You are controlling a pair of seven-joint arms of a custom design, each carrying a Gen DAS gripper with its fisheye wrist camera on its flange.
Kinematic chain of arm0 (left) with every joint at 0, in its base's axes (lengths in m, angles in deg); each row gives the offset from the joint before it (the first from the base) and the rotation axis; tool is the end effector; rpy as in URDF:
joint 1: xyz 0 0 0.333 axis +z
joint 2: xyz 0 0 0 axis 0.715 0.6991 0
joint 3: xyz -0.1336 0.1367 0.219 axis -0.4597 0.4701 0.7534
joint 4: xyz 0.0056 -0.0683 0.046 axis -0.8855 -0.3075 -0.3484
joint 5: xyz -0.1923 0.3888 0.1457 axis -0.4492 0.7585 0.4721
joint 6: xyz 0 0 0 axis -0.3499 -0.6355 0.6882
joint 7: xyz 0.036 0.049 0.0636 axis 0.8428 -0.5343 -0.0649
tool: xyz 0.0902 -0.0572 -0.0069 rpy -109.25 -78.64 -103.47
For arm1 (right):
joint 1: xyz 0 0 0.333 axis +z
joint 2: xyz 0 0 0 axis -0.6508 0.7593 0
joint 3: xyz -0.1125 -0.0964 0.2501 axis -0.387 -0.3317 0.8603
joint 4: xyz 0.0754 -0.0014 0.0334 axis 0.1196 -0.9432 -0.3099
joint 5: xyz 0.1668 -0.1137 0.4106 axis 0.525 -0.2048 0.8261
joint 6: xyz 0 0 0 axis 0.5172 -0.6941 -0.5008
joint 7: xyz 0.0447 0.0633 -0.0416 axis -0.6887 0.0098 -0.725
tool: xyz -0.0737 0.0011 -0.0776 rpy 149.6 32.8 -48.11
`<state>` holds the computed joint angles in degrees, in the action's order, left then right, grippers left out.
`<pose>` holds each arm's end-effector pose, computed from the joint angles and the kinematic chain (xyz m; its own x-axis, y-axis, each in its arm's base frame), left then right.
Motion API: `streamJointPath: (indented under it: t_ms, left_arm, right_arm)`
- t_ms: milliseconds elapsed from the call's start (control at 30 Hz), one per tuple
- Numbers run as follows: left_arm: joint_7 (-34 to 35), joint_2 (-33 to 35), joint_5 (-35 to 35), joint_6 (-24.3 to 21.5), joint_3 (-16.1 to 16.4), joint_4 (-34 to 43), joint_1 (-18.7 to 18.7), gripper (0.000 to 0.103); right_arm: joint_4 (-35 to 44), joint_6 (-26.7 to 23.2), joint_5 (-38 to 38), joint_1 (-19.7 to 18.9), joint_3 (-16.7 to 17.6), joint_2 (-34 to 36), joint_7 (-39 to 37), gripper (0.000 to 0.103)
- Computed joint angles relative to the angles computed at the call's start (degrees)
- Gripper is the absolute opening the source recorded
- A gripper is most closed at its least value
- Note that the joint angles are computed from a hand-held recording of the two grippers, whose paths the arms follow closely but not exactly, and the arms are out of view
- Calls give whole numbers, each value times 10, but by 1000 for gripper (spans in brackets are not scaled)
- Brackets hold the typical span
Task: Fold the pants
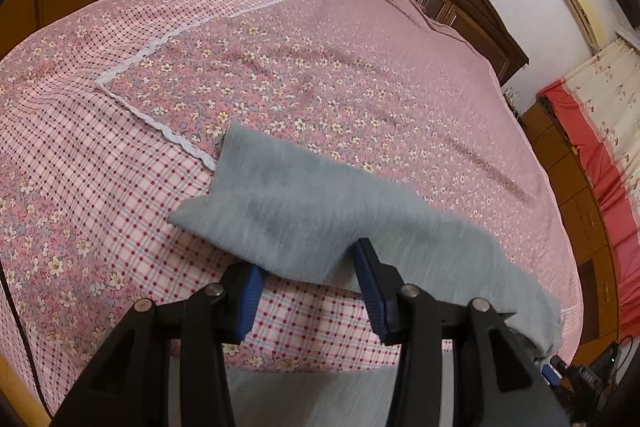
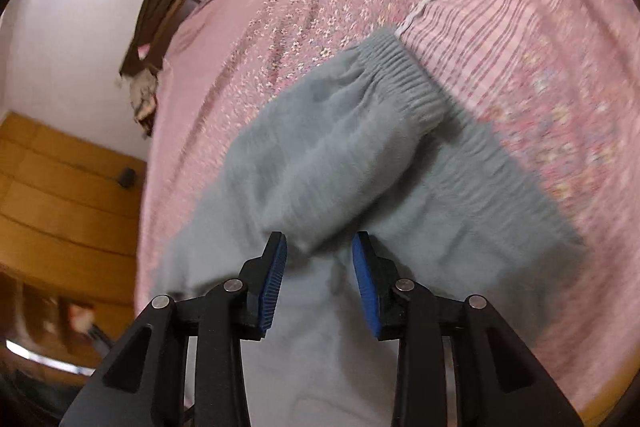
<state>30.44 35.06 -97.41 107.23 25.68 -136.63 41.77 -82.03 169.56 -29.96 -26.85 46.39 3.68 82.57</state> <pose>0.6293 -0.1131 0.5383 0.0270 -0.9138 0.4052 -0.8391 -0.2410 -0.4877 0.4883 0.2104 0.5343 -0.5536 -0.5170 -0.6529 -0.5061 0.8315 -0.2293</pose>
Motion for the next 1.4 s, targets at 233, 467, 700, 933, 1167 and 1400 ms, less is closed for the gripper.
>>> streamJointPath:
  t_ms: [233,467,700,933,1167,1400]
  left_arm:
    - [-4,24,5,-4,0,24,4,46]
    - [-10,51,5,-1,-5,52,10,30]
    - [27,48,-10,16,-6,46,17,5]
    - [71,7,-26,38,2,24,16,3]
    - [103,-61,-23,63,15,-20,4,3]
    - [105,-133,-14,65,34,-78,-6,2]
  right_arm:
    - [28,25,-3,-8,2,39,15,36]
    - [49,20,-32,-17,-3,60,10,23]
    - [56,35,-49,-17,-10,63,-28,5]
    - [39,49,-79,-34,10,23,-21,5]
    - [3,41,-86,-29,25,-42,-29,5]
    - [-40,21,-78,-22,39,-115,-35,4]
